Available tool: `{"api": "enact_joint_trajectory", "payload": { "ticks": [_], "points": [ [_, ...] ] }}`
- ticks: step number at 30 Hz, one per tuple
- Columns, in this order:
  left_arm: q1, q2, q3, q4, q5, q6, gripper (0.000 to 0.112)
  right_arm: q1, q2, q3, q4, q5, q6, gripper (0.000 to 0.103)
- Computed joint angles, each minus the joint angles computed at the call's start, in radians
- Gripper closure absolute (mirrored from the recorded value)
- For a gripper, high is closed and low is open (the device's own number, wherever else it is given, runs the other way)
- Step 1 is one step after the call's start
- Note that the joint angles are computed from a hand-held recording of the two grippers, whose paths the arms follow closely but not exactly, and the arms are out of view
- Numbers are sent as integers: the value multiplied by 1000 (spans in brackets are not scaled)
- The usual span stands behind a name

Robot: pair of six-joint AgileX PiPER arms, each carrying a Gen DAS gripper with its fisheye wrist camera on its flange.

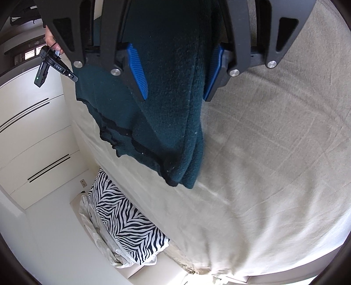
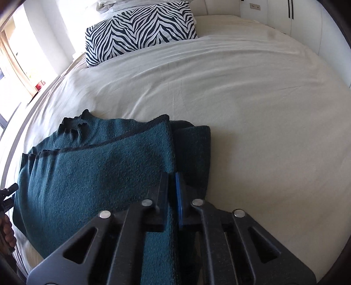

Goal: Fold small clothes

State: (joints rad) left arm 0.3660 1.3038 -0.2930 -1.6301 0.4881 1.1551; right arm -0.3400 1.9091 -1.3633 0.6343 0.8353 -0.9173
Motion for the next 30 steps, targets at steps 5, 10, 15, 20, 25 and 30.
{"api": "enact_joint_trajectory", "payload": {
  "ticks": [5,10,15,20,25,30],
  "points": [
    [-2,0,2,-7,-3,6,58,-49,-25,33,64,-18,-20,99],
    [-10,-7,8,-15,-12,15,58,-90,-6,38,110,-21,-21,99],
    [-10,-6,10,-19,-10,21,58,-115,-3,75,149,-38,-39,99],
    [-19,-14,12,-13,-19,13,58,-143,2,107,202,-45,-60,99],
    [-19,-20,16,-11,-18,4,58,-103,43,49,118,-32,-6,97],
    [-17,-68,31,45,-29,-58,58,-160,2,58,167,79,-39,90]
  ]
}}
